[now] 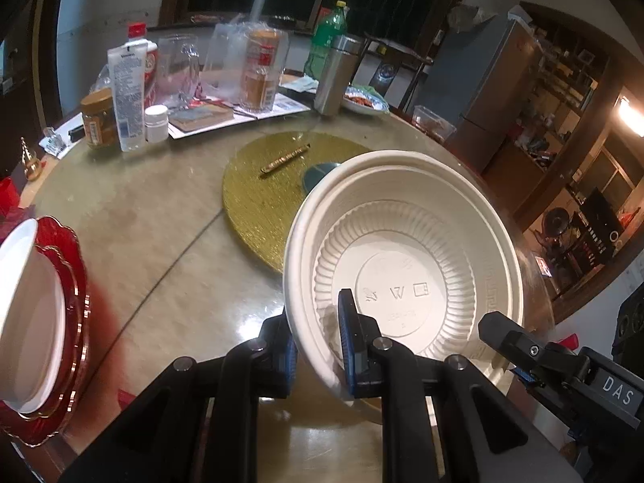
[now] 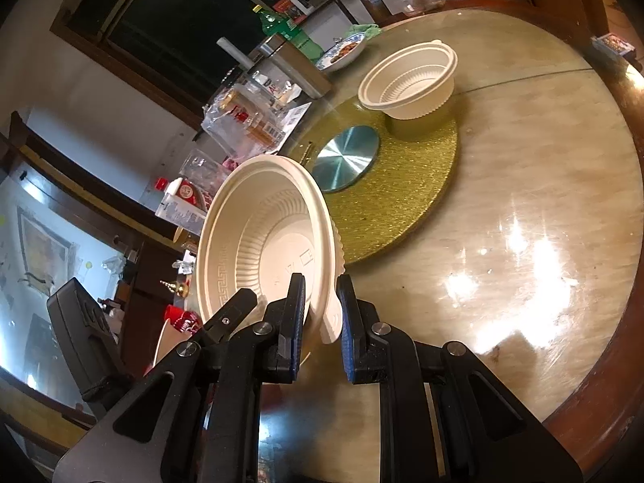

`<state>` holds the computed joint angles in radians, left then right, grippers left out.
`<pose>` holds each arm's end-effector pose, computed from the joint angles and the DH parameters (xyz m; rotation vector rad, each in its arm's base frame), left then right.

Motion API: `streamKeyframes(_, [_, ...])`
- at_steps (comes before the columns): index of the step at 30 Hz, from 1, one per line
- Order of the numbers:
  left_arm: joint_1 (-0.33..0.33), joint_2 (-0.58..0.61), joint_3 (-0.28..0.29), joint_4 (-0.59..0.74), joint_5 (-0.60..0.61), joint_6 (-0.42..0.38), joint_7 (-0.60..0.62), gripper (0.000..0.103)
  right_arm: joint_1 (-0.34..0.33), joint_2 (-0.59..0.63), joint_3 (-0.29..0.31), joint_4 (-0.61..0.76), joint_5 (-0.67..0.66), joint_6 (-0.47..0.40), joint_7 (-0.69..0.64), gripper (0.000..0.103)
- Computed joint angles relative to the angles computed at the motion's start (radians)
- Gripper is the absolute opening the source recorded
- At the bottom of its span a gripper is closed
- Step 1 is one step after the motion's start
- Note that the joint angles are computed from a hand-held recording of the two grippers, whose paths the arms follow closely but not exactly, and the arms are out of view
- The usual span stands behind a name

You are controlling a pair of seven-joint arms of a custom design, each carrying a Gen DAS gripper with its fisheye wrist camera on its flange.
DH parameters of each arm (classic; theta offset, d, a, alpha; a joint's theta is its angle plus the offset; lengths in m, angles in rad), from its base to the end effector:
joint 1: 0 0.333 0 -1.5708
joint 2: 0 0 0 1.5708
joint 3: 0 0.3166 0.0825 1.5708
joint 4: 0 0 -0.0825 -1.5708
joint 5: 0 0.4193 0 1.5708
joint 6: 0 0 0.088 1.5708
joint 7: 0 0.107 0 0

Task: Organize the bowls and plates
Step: 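Lift the beige plastic bowl and carry it toward the red plate stack, then hold the beige bowl with both grippers and align it above the white bowls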

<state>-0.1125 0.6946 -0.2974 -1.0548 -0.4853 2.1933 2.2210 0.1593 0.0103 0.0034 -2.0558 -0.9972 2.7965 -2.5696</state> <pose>0.7730 -0.2621 0.4936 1.1512 -2.6515 1.1768 0.6061 0.1392 0.4823 -0.4752 2.2135 -0.4502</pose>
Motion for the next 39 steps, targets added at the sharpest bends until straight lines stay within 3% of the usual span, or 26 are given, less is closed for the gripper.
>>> streamKeyframes(12, [0.051,-0.022,-0.013,-0.007,-0.065,0.062,0.038,0.017,0.034,0.059,-0.004,0.112,-0.015,-0.016,-0.058,0.015])
streamKeyframes(20, [0.101,-0.029,-0.016,0.002,-0.114,0.114,0.072,0.016,0.075,0.153,-0.027,0.243,0.024,0.022,-0.157,0.016])
streamKeyframes(25, [0.128,-0.016,-0.002,0.021,-0.123,0.148,0.058,0.016,0.099,0.255,-0.039,0.363,0.141,0.067,-0.309,0.016])
streamKeyframes(30, [0.146,0.023,0.014,0.075,-0.102,0.159,-0.002,0.016,0.098,0.371,-0.010,0.501,0.312,0.088,-0.517,0.016])
streamKeyframes(39, [0.175,0.101,0.035,0.173,-0.042,0.152,-0.122,0.016,0.089,0.587,0.075,0.796,0.585,0.003,-0.878,0.016])
